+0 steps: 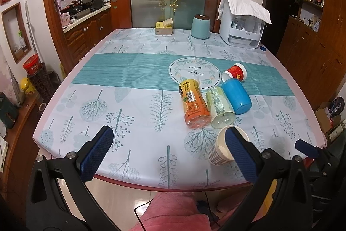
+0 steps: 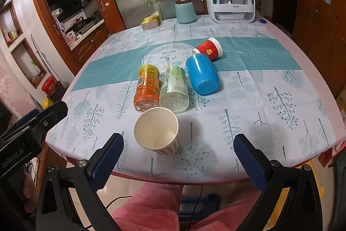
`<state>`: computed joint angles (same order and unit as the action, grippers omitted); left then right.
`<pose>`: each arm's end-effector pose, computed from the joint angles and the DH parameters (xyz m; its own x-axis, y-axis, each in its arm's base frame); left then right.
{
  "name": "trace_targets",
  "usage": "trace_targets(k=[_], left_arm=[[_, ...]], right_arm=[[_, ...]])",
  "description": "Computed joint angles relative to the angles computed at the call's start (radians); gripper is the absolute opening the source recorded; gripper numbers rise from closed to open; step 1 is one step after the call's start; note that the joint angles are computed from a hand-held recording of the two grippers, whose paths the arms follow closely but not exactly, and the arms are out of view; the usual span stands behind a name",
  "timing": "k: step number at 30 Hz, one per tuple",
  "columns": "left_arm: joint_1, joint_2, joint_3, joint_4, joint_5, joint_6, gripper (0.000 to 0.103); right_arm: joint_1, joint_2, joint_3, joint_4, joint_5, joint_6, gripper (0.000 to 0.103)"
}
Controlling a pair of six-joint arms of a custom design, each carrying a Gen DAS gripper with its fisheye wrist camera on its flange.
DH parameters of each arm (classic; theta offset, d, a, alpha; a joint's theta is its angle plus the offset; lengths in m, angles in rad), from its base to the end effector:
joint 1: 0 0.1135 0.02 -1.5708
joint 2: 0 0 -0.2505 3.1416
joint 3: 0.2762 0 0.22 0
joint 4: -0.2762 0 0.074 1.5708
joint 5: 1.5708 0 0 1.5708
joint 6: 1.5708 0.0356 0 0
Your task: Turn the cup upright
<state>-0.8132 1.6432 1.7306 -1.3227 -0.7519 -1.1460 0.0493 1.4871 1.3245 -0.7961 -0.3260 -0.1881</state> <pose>0.2078 -0.1843 0.3472 -0.6101 -0.3234 -0.7233 -0.4362 0.8992 -0.0342 0.2786 0.0252 0.2999 -0.7599 -0.2148 -0.6135 -0.3793 0.9130 0.1500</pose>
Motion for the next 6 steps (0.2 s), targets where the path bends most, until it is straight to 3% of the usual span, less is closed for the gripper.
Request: trace_targets(k=[6], left_arm=[[0.002,0.006,0.003,-0.014,-0.003,-0.005,0.103]], right_arm=[[-0.005,0.000,-0.009,0.007,-0.004,-0.004,0.103]])
